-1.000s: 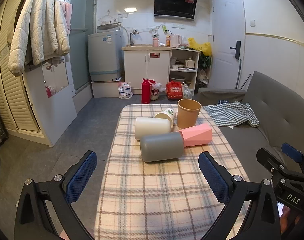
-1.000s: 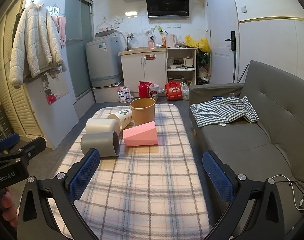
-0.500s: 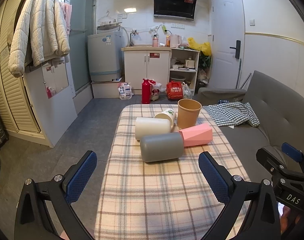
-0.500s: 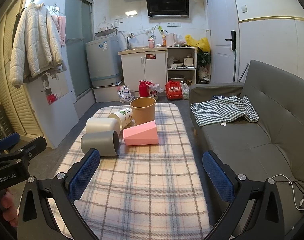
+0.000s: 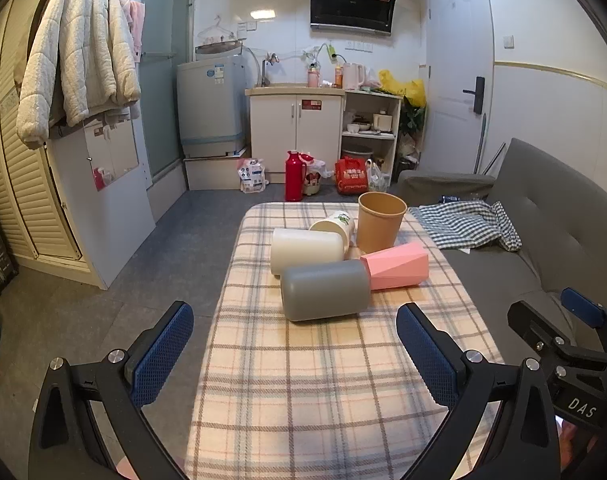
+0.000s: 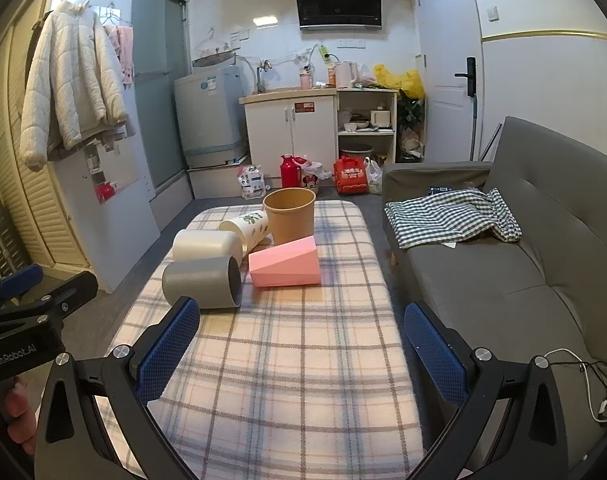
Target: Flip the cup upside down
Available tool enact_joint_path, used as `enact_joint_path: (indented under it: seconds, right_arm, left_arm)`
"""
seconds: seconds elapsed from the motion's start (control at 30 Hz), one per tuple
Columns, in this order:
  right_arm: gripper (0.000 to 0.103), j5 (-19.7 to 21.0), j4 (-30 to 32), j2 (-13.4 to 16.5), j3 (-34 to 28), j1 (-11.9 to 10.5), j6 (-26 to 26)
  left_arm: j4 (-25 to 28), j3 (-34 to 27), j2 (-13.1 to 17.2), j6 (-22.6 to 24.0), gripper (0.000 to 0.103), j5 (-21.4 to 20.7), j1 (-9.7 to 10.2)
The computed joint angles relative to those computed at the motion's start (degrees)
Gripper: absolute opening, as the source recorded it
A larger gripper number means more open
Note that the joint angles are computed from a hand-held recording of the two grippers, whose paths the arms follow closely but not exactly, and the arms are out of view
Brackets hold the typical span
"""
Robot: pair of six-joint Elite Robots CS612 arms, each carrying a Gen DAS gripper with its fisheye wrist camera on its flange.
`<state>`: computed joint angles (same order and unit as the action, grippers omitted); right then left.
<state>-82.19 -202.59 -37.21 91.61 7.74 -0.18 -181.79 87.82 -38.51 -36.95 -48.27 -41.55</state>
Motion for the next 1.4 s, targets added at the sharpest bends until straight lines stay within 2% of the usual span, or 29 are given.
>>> enact_joint_path:
  seconds: [0.33,0.6,0.87,1.1,1.23,1.4]
  right_arm:
    - [0.103,1.38,5.96,1.09,-3.46,0.07,-1.33]
    - [0.103,0.93,14.04,4.71,-12.42,0.14,-1.87]
    - [0.103,0.71,23.55,12.20,-28.23,0.69,-4.78]
    - [0.103,2.80,37.05,20.14,-44.79,0.80,-3.75]
    - [0.102,3.32,43.69,24.26,-53.39,0.96,-4.16]
    - [0.099,3.77,50.25,27.93,-61.08,1.34,-6.01]
  left_arm:
    - [3.68,-2.21,1.08,-1.37,0.103,-1.46,1.30]
    - [7.62,-7.00,3.73,-1.07,0.103,-2.87,3.41]
    - [12.48,-16.00,8.39,0.83,0.103,-3.76,6.25]
    - [16.69,-23.63,12.35,1.94,0.103,-4.69,8.59]
    - [18.37,-26.69,13.91,2.34,0.103,-5.10,9.41]
    - [19.25,-28.28,14.75,2.22,0.103,-5.84,9.95]
